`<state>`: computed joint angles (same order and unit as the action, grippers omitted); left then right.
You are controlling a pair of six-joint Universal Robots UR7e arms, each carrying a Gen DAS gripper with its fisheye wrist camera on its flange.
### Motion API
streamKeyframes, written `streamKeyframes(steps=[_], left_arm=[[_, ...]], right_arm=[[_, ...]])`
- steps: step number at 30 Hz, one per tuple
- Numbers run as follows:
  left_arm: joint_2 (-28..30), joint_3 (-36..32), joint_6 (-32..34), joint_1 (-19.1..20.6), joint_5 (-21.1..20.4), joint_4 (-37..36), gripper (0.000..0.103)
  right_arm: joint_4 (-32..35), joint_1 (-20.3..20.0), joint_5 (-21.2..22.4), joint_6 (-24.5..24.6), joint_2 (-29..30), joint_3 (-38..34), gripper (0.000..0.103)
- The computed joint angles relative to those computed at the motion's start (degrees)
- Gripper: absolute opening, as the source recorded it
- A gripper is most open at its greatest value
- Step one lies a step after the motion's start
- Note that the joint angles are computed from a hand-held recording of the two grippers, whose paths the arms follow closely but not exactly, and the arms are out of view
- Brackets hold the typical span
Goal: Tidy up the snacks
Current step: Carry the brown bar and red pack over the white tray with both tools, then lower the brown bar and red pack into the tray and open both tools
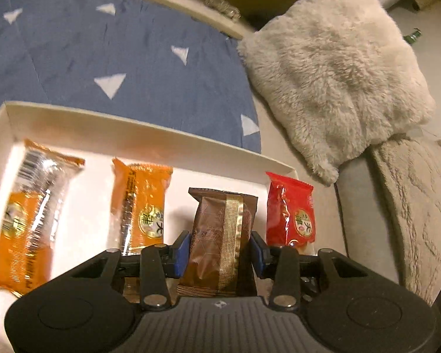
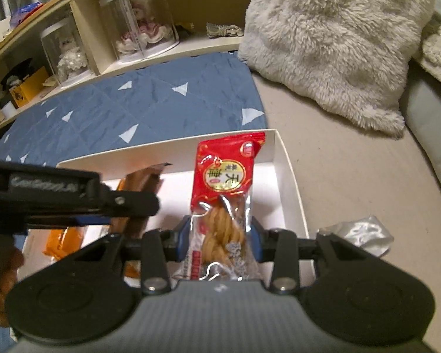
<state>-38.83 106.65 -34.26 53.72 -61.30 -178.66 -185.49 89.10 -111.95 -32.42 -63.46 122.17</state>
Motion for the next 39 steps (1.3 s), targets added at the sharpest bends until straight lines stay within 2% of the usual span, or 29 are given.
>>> streamKeyframes(steps=[5,9,11,13,17,23,28,32,36,39], left_arm=[[1.08,-1.55,-0.61,0.25,2.94,2.93,0.044],[1.65,-2.04,-0.81,0.61,4.45,1.82,0.045],[1.71,-2.29,-0.76,0.65,4.67,2.22,0.046],[1.59,-2.59,-0.86,0.84,3.8,2.77,0.053],[1.13,-2.87,-0.31,0.32,4.16,4.55,0.058],[-0.36,-1.79,0.61,-0.74,4.6,6.35,0.062],[-2.33,0.37,1.47,-2.22,5.71,7.09,0.068],[-4.14,2.26,1.01,-3.11,6.13,8.1,0.068],[-6.43,4.75,0.42,-4.12,7.2,8.64,0.077],[-8.38,6.52,-0.02,-4.76,8.2,9.66,0.08]], right_arm=[[0.73,-0.62,-0.86,-1.16,2.19,-2.25,0.046],[-0.22,-0.57,-2.25,-3.15,4.26,-3.88,0.047],[-1.63,-0.92,-1.9,-3.11,5.03,-4.23,0.051],[-3.18,-1.37,-1.18,-3.54,5.49,-4.24,0.064],[-1.52,-1.46,-1.21,-3.0,4.43,-4.07,0.066],[1.76,-0.06,-4.84,-1.42,2.34,-2.87,0.068],[1.3,0.68,-5.9,-1.18,0.78,-1.19,0.069],[0.41,1.13,-6.33,-0.65,-0.18,0.21,0.071],[-0.23,1.81,-7.13,0.13,-0.8,1.45,0.076],[-1.1,2.47,-7.69,0.44,-1.05,2.2,0.082]])
